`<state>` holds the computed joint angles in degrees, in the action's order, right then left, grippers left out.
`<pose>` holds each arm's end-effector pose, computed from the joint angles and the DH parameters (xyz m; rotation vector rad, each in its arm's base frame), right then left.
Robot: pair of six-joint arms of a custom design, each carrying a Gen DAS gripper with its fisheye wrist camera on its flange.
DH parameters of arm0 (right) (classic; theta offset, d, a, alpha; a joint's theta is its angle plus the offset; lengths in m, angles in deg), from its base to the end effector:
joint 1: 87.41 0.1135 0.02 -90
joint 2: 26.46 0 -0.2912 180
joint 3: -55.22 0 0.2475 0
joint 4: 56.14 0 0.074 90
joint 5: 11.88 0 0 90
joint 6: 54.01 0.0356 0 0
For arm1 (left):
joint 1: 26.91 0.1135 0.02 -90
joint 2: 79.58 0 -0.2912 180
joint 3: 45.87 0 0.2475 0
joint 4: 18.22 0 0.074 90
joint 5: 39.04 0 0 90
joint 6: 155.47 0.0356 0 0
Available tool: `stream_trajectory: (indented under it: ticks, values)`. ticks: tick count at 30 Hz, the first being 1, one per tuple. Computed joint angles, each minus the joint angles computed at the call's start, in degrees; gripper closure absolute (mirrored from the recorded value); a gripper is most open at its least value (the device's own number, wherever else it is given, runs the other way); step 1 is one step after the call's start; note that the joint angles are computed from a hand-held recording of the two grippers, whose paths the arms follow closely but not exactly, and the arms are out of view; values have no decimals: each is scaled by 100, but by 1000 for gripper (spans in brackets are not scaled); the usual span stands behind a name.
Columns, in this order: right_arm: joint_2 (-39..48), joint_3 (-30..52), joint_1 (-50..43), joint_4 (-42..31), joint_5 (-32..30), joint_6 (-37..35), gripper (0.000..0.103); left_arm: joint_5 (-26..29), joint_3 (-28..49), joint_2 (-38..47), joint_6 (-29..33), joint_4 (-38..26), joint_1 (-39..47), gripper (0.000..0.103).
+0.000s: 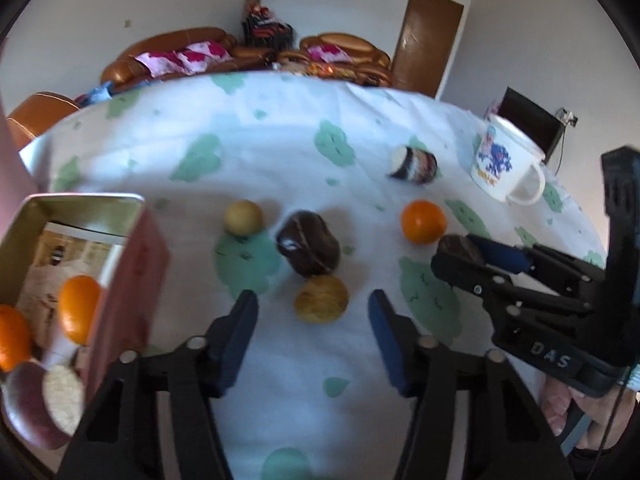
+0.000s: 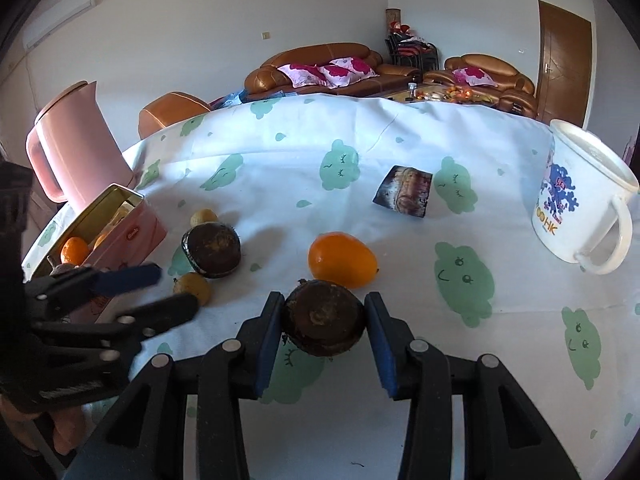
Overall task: Organize fruits
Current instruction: 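Grasp the tan round fruit with the left tool while the right tool holds the brown fruit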
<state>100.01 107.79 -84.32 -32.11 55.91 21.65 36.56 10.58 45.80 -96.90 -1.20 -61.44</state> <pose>0.3295 0.0313 0.0281 -0.5302 2.3309 0.3804 0.2888 -0.1880 0.0346 -0.0405 2.4476 -0.2004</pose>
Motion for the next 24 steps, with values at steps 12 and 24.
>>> stream_trajectory:
  ticks: [12,24]
  values:
    - [-10,-113,19,194,2,-64,59,275,67,184,87,254,65,73]
    - [-134,-641,108,1139,15,-134,59,-465,-438,-51,103,1002,-194,73]
